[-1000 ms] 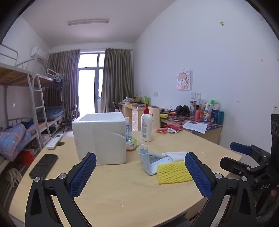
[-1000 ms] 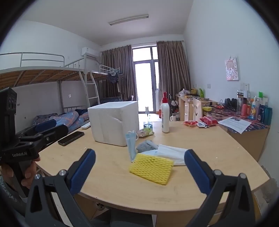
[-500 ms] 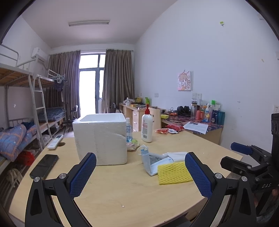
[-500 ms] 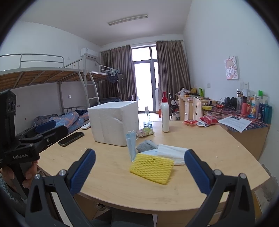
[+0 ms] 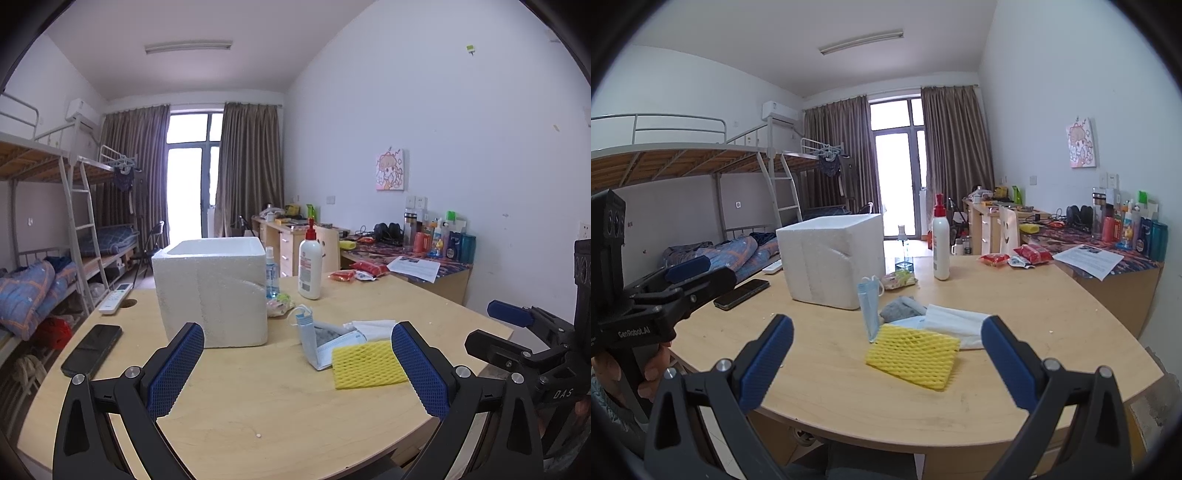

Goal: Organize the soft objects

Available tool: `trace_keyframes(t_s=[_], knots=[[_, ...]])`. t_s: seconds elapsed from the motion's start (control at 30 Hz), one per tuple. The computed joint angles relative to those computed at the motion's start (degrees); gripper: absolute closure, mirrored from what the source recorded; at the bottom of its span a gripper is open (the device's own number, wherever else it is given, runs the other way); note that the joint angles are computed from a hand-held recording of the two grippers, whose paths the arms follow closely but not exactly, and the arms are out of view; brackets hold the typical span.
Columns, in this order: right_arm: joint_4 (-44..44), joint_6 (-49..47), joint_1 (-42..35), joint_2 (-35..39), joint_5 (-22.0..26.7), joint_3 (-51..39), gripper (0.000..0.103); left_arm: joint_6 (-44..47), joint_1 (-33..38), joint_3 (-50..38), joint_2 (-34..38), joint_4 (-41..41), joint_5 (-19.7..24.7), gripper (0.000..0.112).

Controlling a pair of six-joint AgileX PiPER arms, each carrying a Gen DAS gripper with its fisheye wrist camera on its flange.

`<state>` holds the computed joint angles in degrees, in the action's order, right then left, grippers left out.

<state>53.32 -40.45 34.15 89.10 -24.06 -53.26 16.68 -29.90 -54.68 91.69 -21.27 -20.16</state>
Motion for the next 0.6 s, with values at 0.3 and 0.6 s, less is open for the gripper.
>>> trace_keyframes(t_s=[0.3, 0.6], knots=[[0.0, -0.1, 0.3, 0.1, -0.4, 0.0, 0.0, 0.9, 0.3, -0.6, 0.6, -0.8, 0.3, 0.01], [1.1, -1.0, 0.4, 0.4, -0.6, -0.3, 0.0, 1.5, 0.2, -1.2, 1.3, -1.7, 0.7, 0.01]])
